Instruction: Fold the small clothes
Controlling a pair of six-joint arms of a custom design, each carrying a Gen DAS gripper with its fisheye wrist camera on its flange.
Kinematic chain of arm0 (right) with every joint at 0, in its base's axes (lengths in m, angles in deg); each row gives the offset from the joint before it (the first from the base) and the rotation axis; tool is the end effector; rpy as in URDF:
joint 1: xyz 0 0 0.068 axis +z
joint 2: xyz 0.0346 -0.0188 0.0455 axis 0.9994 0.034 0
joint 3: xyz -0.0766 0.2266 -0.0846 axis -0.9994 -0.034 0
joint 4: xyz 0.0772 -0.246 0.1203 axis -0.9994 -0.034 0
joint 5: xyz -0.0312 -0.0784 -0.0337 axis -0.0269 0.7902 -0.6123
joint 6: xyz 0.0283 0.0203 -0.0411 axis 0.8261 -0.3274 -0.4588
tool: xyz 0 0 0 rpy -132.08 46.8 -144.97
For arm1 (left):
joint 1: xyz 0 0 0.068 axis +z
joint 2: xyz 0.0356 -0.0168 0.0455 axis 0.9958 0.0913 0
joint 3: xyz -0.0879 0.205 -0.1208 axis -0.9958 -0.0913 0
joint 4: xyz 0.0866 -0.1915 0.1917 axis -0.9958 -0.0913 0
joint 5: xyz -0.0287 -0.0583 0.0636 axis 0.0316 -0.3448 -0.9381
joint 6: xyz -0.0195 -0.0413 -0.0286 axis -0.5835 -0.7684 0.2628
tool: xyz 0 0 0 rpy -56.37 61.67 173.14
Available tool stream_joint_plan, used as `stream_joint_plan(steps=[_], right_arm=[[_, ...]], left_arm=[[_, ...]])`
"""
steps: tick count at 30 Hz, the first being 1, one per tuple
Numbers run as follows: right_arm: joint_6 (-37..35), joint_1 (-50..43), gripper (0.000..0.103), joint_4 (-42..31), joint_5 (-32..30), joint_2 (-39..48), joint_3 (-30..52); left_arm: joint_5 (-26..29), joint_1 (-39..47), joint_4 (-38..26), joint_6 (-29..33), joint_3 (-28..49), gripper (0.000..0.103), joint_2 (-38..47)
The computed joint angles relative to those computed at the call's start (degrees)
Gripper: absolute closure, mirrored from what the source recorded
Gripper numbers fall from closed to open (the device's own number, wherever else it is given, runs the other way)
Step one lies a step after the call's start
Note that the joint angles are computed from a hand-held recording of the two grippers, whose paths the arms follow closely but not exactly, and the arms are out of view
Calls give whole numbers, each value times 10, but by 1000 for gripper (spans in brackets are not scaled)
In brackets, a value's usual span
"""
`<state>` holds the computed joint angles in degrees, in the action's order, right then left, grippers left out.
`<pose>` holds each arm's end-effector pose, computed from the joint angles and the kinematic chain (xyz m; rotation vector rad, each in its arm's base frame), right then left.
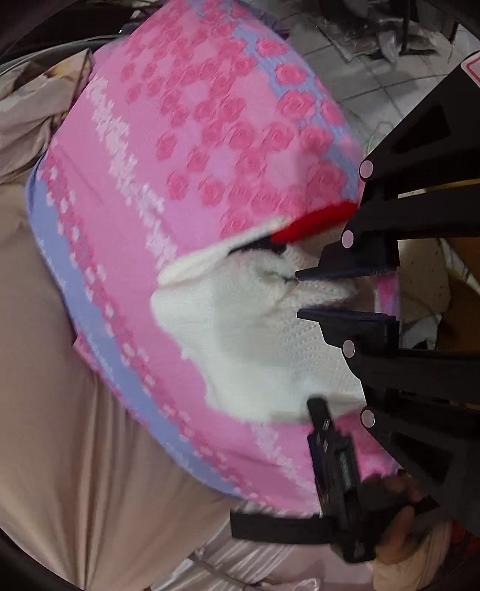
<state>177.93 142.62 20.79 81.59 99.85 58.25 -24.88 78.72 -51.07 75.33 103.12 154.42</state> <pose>0.1710 0.2125 0.1776 1.0216 2.3982 0.2199 0.4443 -0.0568 0.1717 1.1108 2.6967 -0.3335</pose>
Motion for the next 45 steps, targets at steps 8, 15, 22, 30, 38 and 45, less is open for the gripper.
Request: stream_joint_plan(steps=[8, 15, 22, 30, 38, 45], right_arm=[[3, -11, 74, -50, -13, 31, 48], [-142, -128, 48, 41, -46, 47, 50], [-146, -78, 83, 8, 75, 26, 96], [-115, -130, 84, 109, -34, 43, -28], [-123, -107, 74, 34, -15, 52, 37], [-103, -121, 68, 40, -7, 10, 27]], left_arm=[[-13, 4, 15, -11, -8, 18, -1], [-17, 0, 30, -14, -30, 18, -17], [-25, -5, 71, -2, -72, 18, -55], [-38, -1, 75, -15, -69, 18, -51], [-46, 0, 70, -18, -66, 18, -43], [-42, -1, 82, -21, -75, 18, -53]])
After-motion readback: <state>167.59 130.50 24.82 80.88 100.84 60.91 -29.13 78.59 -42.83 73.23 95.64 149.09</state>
